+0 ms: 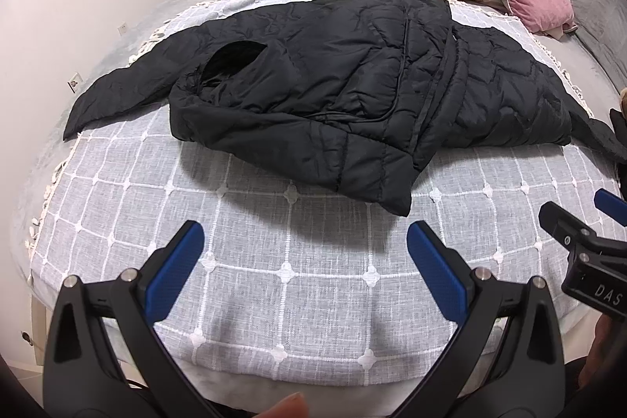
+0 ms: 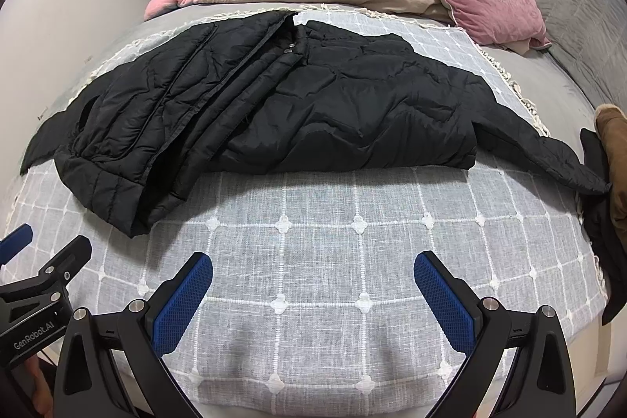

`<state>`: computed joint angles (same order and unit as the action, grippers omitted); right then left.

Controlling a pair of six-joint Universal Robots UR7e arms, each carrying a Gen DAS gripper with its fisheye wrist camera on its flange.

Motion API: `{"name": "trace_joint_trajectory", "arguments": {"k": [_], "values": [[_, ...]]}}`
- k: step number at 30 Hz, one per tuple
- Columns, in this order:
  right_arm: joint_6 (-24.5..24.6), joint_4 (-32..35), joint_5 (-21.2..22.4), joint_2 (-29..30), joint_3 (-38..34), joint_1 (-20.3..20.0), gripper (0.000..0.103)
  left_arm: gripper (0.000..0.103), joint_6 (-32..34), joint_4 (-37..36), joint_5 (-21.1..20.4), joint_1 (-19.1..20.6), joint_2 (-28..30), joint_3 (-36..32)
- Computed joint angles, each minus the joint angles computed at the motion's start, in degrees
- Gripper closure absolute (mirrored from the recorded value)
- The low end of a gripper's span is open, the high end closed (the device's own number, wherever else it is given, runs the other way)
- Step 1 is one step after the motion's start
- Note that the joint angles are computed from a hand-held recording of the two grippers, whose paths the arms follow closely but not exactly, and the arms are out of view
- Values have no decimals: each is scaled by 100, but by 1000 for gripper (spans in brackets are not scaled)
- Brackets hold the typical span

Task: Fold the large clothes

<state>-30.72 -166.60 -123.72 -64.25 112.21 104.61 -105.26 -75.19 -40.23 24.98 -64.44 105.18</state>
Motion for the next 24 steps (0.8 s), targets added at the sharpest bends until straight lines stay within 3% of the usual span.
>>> {"name": "trace_joint_trajectory", "arguments": {"k": [10, 14, 18, 24], "values": [[72, 46, 19, -61, -86, -65, 0, 0, 530, -631, 132, 3, -203, 265], [107, 46, 26, -66, -167, -67, 0, 0, 1098, -992, 123, 119, -217, 154], [131, 67, 47, -48, -278, -78, 0, 0, 1720, -1709, 240, 210, -259, 190], [568, 734, 456, -127, -524, -272, 0, 2, 2054, -3960, -415, 554, -613, 1079]]}}
